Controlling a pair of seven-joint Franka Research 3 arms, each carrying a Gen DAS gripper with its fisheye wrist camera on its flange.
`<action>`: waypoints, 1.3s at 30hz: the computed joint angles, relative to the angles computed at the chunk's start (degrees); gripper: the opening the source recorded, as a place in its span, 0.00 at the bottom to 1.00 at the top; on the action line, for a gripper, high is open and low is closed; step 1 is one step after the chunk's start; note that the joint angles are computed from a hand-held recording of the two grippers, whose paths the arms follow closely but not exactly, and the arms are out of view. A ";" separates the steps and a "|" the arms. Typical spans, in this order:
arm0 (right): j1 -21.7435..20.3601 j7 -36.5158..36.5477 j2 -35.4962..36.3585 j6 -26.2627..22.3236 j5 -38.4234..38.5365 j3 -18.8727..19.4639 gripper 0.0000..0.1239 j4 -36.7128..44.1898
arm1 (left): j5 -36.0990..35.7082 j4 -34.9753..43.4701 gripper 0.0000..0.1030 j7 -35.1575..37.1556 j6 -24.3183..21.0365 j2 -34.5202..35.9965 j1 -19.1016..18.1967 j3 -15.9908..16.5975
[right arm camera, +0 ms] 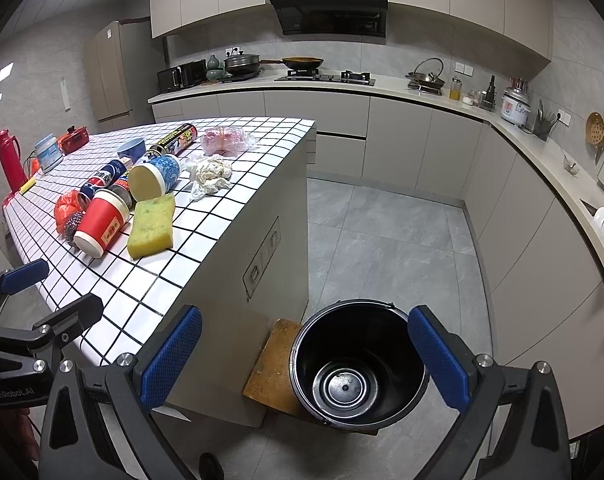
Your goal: Collect trash
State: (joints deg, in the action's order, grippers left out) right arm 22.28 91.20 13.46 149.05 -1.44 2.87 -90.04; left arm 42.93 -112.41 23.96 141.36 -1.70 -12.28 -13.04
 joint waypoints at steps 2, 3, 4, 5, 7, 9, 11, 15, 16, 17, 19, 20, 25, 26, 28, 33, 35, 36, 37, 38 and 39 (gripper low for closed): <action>0.01 0.02 -0.01 0.04 -0.03 -0.02 0.83 -0.01 | -0.06 0.05 1.00 0.03 -0.05 0.03 -0.02 0.01; 0.02 0.02 0.05 0.01 -0.05 -0.02 0.83 0.05 | -0.06 0.05 1.00 0.03 -0.05 0.03 -0.02 0.02; 0.01 -0.03 -0.03 -0.02 -0.02 -0.01 0.83 -0.01 | -0.02 0.05 1.00 -0.03 -0.05 0.03 -0.03 0.02; 0.03 0.03 0.08 0.01 -0.08 -0.03 0.83 0.08 | -0.02 0.05 1.00 -0.01 -0.05 0.03 -0.04 0.02; 0.03 0.02 0.10 -0.07 -0.03 -0.01 0.83 0.13 | -0.06 0.08 1.00 0.00 -0.11 0.02 -0.05 0.02; 0.05 0.04 -0.01 -0.04 -0.11 -0.04 0.83 0.05 | -0.16 0.08 1.00 0.11 0.01 0.07 -0.05 0.04; 0.04 0.00 0.15 -0.08 -0.12 -0.04 0.83 0.21 | -0.19 0.13 1.00 0.16 -0.09 0.10 -0.05 0.05; 0.04 0.01 0.00 -0.14 -0.09 -0.03 0.83 0.12 | -0.11 0.19 1.00 0.09 -0.05 0.17 -0.03 0.09; 0.04 -0.02 0.14 -0.11 -0.10 -0.02 0.83 0.23 | -0.11 0.22 1.00 0.05 -0.02 0.21 -0.01 0.12; 0.11 0.05 0.34 -0.12 -0.15 -0.02 0.83 0.41 | -0.06 0.22 1.00 -0.02 0.04 0.24 0.02 0.14; 0.11 -0.05 0.31 -0.15 -0.07 0.02 0.83 0.40 | -0.17 0.14 1.00 0.00 0.01 0.18 0.04 0.17; 0.23 0.07 0.39 -0.14 -0.22 0.00 0.83 0.44 | -0.44 0.04 1.00 0.32 0.04 -0.02 0.10 0.25; 0.78 0.66 0.89 -0.48 -0.69 0.01 0.83 1.15 | -0.66 -0.52 1.00 0.44 0.23 -0.58 0.44 0.32; 0.89 0.70 1.08 -0.53 -0.79 0.02 0.83 1.34 | -0.60 -0.73 1.00 0.35 0.36 -0.77 0.57 0.37; 1.31 1.17 1.26 -0.51 -1.69 -0.18 0.83 1.52 | -0.69 -1.07 1.00 0.17 0.36 -1.07 0.85 0.45; 1.22 -0.78 3.94 -3.52 0.41 0.69 0.83 5.55 | 0.09 -2.41 1.00 -1.64 -0.22 -2.50 1.99 0.77; 1.62 -1.70 5.71 -4.75 0.73 0.83 0.83 8.02 | 0.60 -3.63 1.00 -2.88 -0.18 -3.63 2.77 0.99; 1.94 -1.81 6.42 -4.96 0.61 0.69 0.83 8.91 | 1.00 -4.30 1.00 -3.74 -0.45 -4.28 3.24 1.05; 2.52 -1.48 7.33 -5.00 0.03 0.38 0.83 9.98 | 1.30 -4.98 1.00 -4.58 -0.69 -4.94 3.74 1.14; 3.01 -1.14 7.91 -4.90 -0.54 0.04 0.83 10.61 | 1.34 -5.72 1.00 -5.16 -0.92 -5.66 4.27 1.28; 3.55 -0.90 8.74 -4.76 -1.17 -0.21 0.83 11.58 | 1.41 -6.45 1.00 -5.74 -1.18 -6.36 4.82 1.39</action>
